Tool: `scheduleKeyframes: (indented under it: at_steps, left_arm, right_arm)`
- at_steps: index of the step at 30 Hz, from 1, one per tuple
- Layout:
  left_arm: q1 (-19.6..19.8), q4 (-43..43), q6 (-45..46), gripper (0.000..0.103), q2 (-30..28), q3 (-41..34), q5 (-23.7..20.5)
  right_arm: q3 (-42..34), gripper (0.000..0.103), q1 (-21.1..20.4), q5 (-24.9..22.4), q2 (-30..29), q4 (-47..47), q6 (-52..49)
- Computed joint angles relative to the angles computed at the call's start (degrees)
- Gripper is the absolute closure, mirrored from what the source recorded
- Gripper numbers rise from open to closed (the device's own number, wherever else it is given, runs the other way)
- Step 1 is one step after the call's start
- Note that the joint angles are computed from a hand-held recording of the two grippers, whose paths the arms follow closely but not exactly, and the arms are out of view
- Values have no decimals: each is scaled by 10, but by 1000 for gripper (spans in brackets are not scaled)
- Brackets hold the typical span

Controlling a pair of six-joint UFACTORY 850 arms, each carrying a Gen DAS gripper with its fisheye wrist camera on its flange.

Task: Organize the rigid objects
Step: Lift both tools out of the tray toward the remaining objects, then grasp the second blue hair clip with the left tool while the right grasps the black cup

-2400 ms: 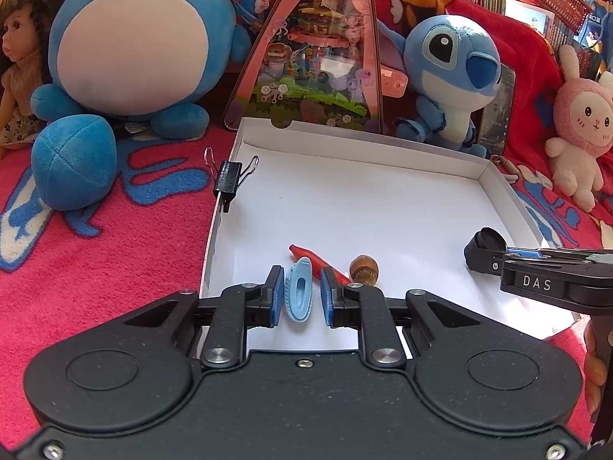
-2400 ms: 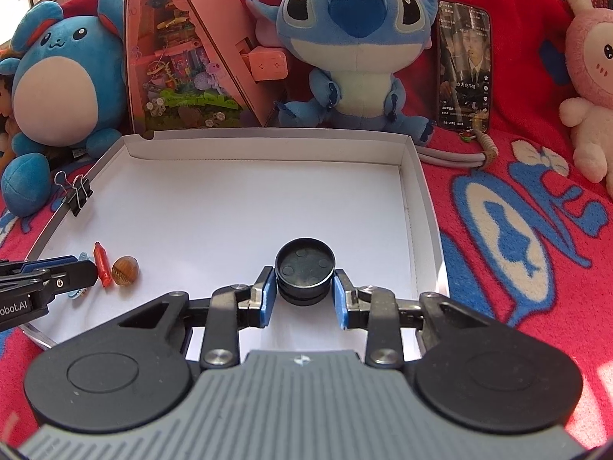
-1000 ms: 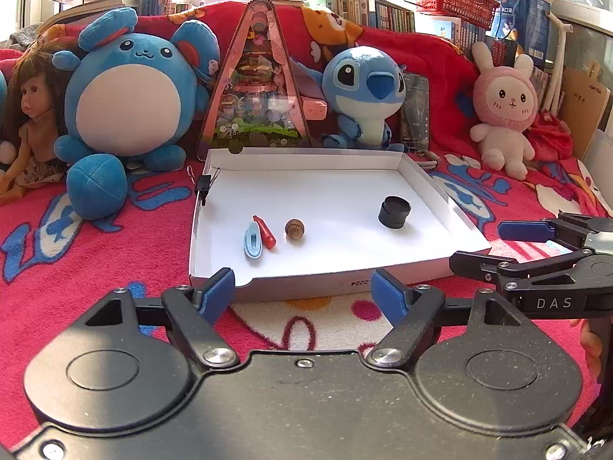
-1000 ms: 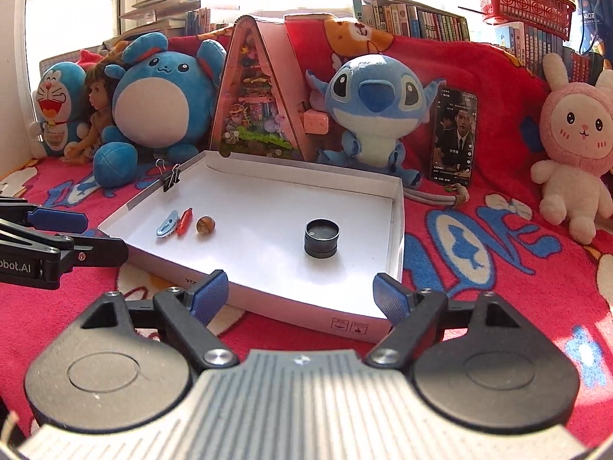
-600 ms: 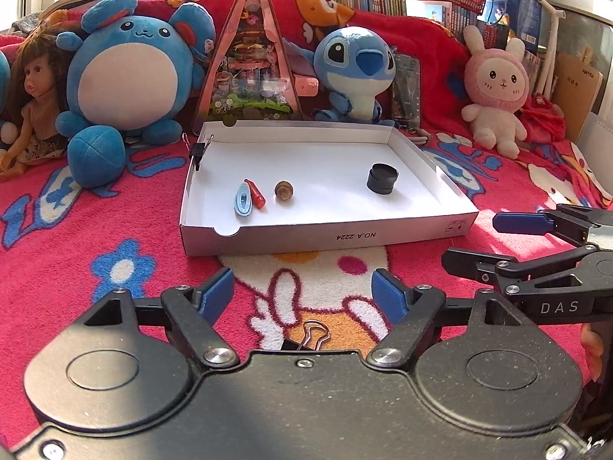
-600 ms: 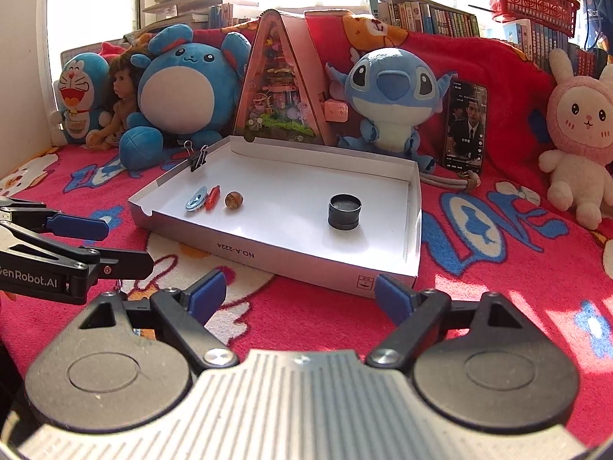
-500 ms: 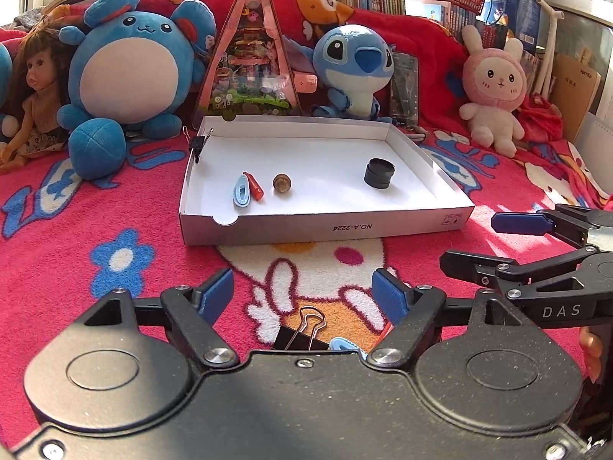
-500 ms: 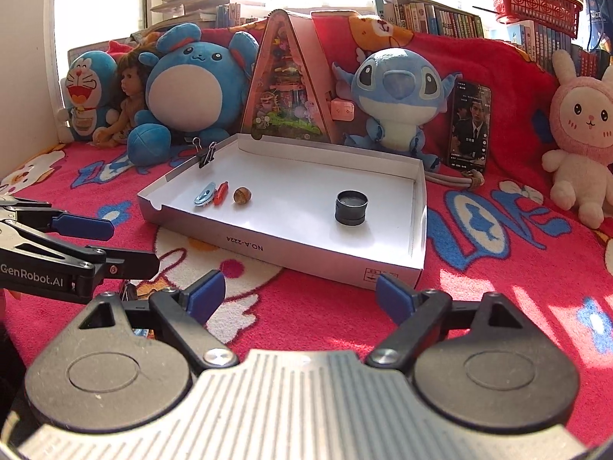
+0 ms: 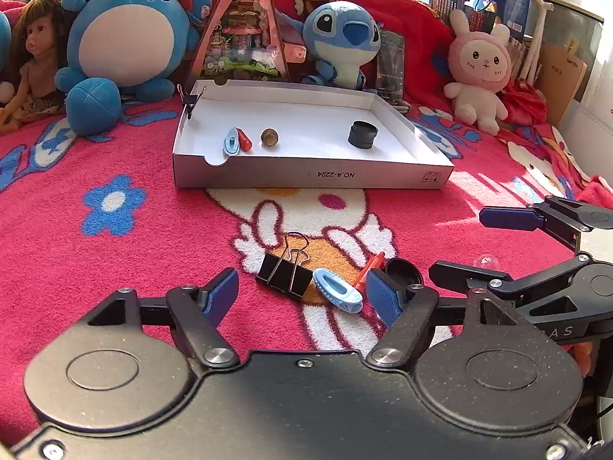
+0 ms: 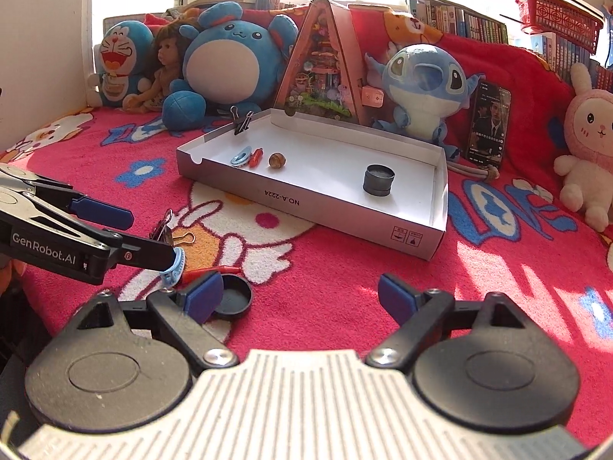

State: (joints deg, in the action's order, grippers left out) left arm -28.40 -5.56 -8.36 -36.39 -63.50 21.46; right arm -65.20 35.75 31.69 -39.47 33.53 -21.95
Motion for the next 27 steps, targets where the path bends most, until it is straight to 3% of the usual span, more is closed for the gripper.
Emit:
scheduleKeyframes:
  at_steps: [2,7,11,18,20,24,27]
  left_arm:
    - [-1,16,-14,50,5,8,2]
    - [4,139,-131,76,9,11,-9]
    - [3,174,-162,79,5,7,-9]
    - [0,128,-143,81,-13,-15,-11]
    - [-1,106,-125,81,-18,-20,-11]
    - [-7,-18,4,81,-22,-25,-15]
    - [-5,-19,12,80,-20,-20,-12]
  right_arm:
    - [1,9,3,1,-1,-2,-8]
    - [0,9,10,1,-7,-12,-21]
    - [1,12,11,-6,-9,-37,-1]
    - [-3,17,12,-16,-14,-45,8]
    - [-5,19,13,-14,-16,-40,7]
    - [-8,23,16,0,-19,9,-26]
    - [-7,26,14,2,-19,13,-15]
